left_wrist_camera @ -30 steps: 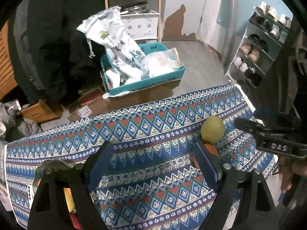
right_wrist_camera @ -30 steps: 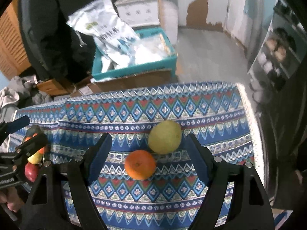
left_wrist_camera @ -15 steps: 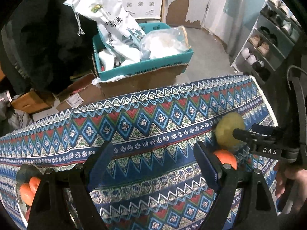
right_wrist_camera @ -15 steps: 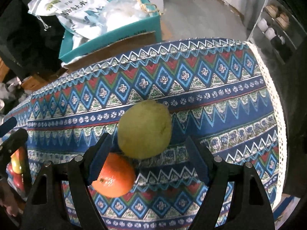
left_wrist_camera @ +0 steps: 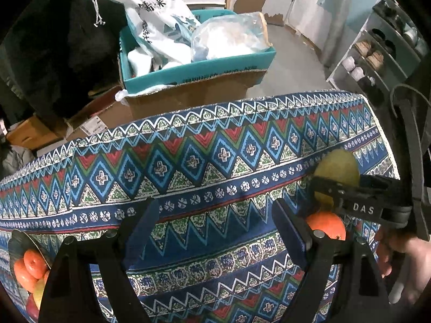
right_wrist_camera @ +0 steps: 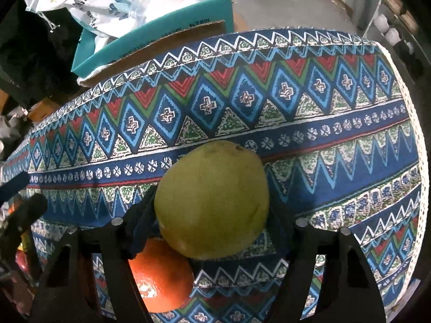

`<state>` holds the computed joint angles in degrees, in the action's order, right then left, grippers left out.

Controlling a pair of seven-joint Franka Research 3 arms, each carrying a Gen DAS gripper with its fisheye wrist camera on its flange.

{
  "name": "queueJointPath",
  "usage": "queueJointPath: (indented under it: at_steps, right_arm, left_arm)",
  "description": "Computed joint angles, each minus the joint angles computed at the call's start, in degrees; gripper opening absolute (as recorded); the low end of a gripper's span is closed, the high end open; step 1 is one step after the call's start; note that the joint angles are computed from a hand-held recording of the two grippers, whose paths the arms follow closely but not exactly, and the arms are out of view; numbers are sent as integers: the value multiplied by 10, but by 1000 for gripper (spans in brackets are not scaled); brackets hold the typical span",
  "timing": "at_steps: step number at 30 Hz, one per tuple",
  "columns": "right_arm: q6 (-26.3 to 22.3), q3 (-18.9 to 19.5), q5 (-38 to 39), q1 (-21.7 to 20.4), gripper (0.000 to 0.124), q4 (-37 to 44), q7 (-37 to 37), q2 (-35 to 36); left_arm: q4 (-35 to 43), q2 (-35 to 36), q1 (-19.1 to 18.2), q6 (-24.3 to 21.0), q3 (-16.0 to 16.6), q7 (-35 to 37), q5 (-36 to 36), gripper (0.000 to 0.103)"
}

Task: Organize fruits
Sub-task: 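Close the left tool on the small orange while the right tool grasps the green pear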

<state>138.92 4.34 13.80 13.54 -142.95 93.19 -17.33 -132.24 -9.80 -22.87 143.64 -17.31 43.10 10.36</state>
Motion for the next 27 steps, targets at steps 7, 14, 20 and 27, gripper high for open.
queueJointPath:
  at_steps: [7, 14, 20, 27]
  right_arm:
    - [7, 9, -33, -6, 72, -9, 24, -18]
    - [-3, 5, -61, -29, 68, -33, 37, -82]
    - [-29, 0, -68, -46, 66, -69, 26, -143]
    - [-58, -11, -61, -67, 65, -127, 5, -215]
  left_arm:
    - [-7, -6, -11, 18, 2, 19, -34, 87]
    - [16, 22, -29, 37, -5, 47, -69, 87]
    - [43, 56, -42, 43, -18, 51, -77, 89]
    - [78, 101, -58, 36, -32, 78, -86, 89]
